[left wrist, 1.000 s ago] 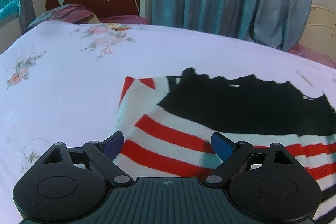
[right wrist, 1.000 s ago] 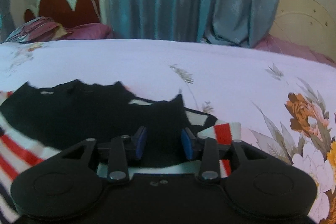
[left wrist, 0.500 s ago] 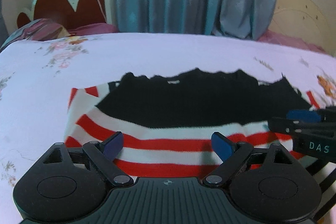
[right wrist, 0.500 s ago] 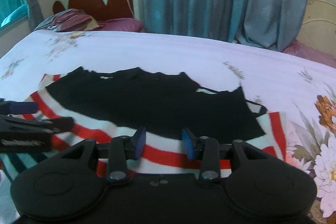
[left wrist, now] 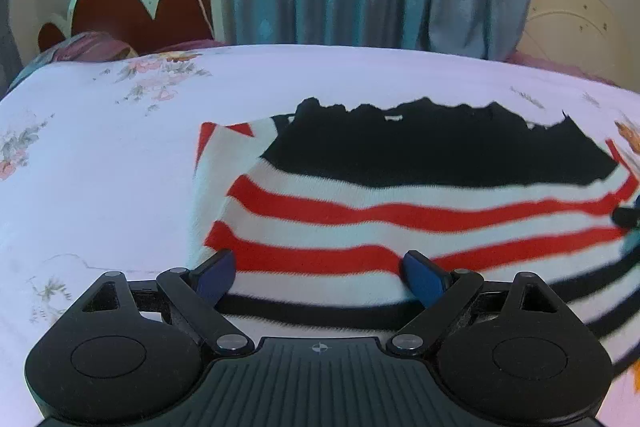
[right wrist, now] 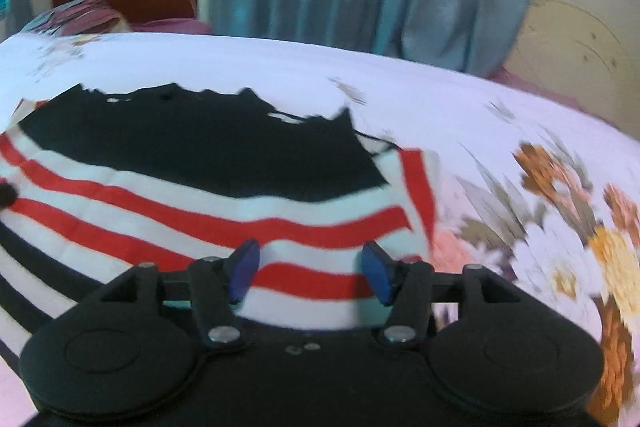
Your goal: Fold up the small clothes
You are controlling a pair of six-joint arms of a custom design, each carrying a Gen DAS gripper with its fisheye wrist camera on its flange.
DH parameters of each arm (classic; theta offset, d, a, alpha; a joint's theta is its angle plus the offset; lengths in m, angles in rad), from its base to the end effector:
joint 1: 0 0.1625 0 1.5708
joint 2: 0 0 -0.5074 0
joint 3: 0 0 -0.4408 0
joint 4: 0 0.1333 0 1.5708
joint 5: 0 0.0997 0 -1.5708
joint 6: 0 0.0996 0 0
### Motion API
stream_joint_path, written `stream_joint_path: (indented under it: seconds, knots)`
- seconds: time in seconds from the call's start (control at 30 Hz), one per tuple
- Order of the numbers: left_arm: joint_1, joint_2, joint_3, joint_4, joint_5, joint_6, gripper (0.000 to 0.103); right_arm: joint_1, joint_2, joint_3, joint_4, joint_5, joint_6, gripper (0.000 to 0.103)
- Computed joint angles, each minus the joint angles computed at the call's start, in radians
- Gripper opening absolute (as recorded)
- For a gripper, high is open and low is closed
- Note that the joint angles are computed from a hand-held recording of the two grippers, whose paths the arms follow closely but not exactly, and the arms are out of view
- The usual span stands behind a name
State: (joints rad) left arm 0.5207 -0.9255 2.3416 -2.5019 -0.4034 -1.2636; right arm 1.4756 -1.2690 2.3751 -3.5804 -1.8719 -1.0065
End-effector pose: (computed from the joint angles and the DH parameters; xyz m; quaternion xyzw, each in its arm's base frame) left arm -0.2725 -0.4155 0.0513 0.0453 0.8195 -0.4092 0.3986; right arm 0.0572 -0.4924 0.2724 0.3326 -0.8276 0.2971 0.3409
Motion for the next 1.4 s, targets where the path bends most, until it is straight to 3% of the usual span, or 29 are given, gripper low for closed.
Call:
stream_joint_path:
  seconds: [0.07,0.1,0.3,0.43,0.63,0.9,1.03,1.1,1.2,1.4]
  knots:
    - [-0.011,-0.018,-0.006,0.060,-0.010,-0.021,0.089,0.020,0.003,0.004,-0.016,-0.039,0.020,0.051]
    - [-0.023,-0.026,-0.009,0.086,-0.010,-0.043,0.089,0.031,-0.007,0.010,-0.006,-0.041,0.044,0.044]
    - [-0.086,-0.012,0.025,-0.071,-0.047,0.069,0.090,0.095,-0.055,0.083,0.053,0.000,0.139,0.044]
    - [-0.094,-0.001,0.038,-0.036,-0.073,0.034,0.090,0.120,-0.037,0.129,0.036,-0.016,0.132,0.044]
    - [-0.109,-0.012,0.078,-0.033,-0.083,0.034,0.089,0.081,-0.021,0.159,-0.053,-0.063,0.060,0.043]
    - [-0.118,-0.037,0.088,0.023,-0.101,-0.039,0.089,0.007,-0.056,0.182,-0.169,-0.084,0.073,0.049]
    - [-0.116,-0.049,0.078,0.053,-0.115,-0.065,0.089,-0.014,-0.081,0.181,-0.140,-0.081,0.142,0.049]
    - [-0.116,-0.061,0.064,0.091,-0.130,-0.100,0.090,0.005,-0.095,0.173,-0.096,-0.107,0.178,0.049]
    - [-0.119,-0.079,0.050,0.139,-0.152,-0.141,0.090,0.024,-0.141,0.170,-0.016,-0.082,0.228,0.048]
    - [-0.136,-0.116,0.032,0.247,-0.200,-0.236,0.090,0.060,-0.164,0.168,0.048,-0.039,0.255,0.050]
